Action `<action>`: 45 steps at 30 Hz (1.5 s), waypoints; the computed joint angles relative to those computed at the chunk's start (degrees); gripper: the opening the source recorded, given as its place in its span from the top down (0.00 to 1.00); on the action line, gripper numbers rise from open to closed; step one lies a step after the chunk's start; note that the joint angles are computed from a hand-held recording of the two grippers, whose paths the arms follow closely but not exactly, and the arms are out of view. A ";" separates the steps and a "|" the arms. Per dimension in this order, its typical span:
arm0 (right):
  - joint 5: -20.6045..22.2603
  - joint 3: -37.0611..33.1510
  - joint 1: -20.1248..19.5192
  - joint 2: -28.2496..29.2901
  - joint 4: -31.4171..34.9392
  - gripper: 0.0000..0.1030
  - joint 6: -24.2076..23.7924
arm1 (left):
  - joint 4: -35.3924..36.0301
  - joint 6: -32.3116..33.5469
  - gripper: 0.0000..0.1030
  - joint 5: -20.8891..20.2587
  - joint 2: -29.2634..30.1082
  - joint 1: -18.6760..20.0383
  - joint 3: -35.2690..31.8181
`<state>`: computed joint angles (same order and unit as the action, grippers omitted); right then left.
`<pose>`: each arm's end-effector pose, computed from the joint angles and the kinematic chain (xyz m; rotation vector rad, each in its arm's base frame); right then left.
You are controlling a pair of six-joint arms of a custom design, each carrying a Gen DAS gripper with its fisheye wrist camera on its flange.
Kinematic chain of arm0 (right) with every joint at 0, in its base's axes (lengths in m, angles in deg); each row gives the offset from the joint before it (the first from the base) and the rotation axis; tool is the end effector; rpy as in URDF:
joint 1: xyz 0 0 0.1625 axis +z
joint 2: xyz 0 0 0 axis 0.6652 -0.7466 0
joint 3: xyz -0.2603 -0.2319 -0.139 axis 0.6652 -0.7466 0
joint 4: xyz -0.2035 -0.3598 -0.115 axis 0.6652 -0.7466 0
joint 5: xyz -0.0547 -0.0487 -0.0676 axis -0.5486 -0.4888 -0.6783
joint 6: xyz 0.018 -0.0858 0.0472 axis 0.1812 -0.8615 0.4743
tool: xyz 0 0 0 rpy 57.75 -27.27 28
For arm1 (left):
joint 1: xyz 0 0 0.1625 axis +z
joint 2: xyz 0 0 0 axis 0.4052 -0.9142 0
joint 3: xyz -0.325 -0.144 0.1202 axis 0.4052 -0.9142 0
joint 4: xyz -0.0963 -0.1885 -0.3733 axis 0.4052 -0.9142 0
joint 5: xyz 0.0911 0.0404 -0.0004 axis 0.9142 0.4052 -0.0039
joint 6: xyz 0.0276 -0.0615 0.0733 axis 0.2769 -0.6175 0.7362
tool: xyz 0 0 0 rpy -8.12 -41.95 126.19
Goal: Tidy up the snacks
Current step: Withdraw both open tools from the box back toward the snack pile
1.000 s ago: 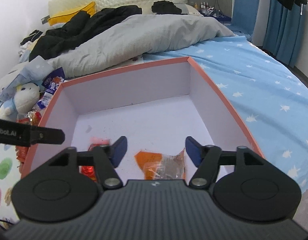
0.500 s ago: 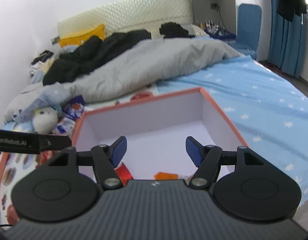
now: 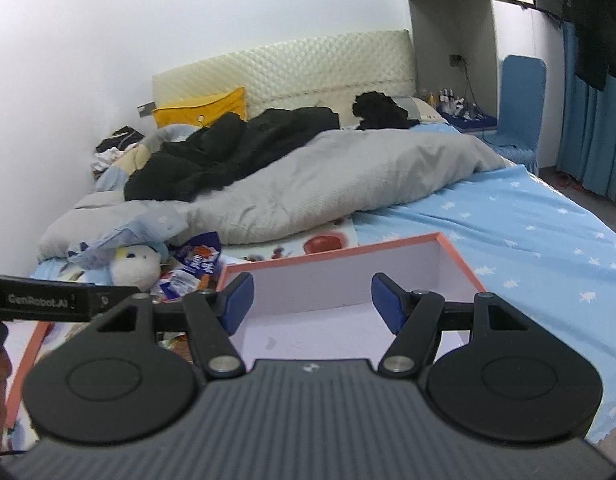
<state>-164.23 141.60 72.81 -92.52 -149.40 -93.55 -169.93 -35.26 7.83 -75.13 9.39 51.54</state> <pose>0.2431 -0.3464 0.1859 0.5600 -2.2464 1.2668 -0.2082 -0.3880 0.2227 0.5148 2.4004 -0.9840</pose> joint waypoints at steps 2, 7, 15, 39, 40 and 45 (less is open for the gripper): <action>-0.20 -0.27 0.79 0.63 -0.05 0.35 -0.26 | 1.32 -0.96 0.29 0.33 -1.66 -0.08 0.75; -0.20 -0.59 2.12 2.57 -0.87 0.34 0.29 | 1.96 -0.59 0.29 1.62 -4.89 -0.36 2.71; -0.89 -0.66 3.85 5.89 -3.57 0.34 2.18 | 2.94 -1.42 0.29 2.33 -9.73 -0.10 4.95; -5.35 -0.89 10.98 18.50 -6.73 0.34 10.46 | 27.34 -13.95 0.29 2.95 -35.51 -0.50 14.77; -5.55 -0.89 11.32 18.96 -7.14 0.34 10.40 | 28.76 -14.69 0.29 2.70 -36.72 -0.59 15.04; -6.92 -0.36 12.86 20.88 -8.28 0.34 12.46 | 34.39 -17.23 0.29 1.67 -41.62 -1.25 16.24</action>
<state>-171.15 141.23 85.67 -71.64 -157.69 -81.08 -135.54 -52.49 9.50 -116.75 8.14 67.78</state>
